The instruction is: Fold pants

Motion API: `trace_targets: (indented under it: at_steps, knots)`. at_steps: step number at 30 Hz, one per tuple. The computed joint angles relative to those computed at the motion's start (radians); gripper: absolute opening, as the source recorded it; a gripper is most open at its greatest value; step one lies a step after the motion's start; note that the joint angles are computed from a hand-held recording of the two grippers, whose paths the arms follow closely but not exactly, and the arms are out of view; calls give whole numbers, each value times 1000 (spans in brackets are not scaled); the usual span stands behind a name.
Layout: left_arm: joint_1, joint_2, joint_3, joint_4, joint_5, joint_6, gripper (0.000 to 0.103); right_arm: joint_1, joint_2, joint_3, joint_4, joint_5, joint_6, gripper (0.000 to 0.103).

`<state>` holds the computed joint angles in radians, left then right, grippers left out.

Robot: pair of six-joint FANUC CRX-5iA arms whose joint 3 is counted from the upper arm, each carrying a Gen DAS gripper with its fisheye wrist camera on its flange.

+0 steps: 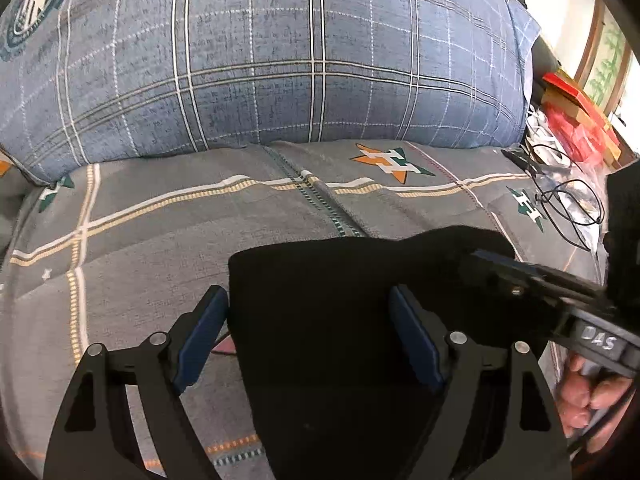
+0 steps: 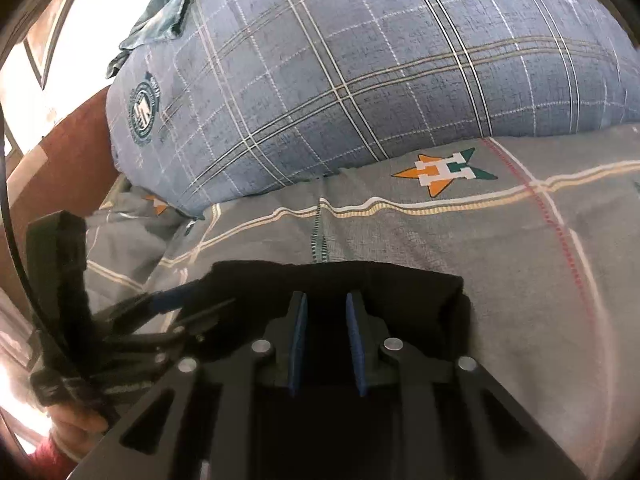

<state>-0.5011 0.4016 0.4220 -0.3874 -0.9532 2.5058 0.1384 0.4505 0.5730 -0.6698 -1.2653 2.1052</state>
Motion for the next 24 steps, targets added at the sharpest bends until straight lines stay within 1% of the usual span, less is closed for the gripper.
trace_targets:
  at_steps: [1,3,5,8,12,17,21,23,24]
  knots:
    - [-5,-5,1,-9,-6,4,83,-4,-16,-10,-3,0,8,25]
    - [-22,-20,0,-36,-17,21,83,-17,-55,-42,-14,2,41,26]
    - [-33,-36,-8,-49,-16,33,83,-17,-88,-74,3,10,52,27]
    - [-52,-57,-21,-72,-29,53,83,-22,-128,-119,17,8,84,28]
    - [-75,-71,-45,-89,-40,96,83,-9,-177,-193,66,43,112,28]
    - [-79,-57,-63,-48,-36,90,83,-13,-200,-239,74,50,107,28]
    - [-74,-52,-91,-19,5,111,84,-6,-211,-274,100,64,110,28]
    - [-70,-56,-108,-14,29,129,84,-11,-221,-299,88,87,133,28]
    - [-70,-56,-107,-12,30,135,84,-11,-223,-304,89,91,139,28]
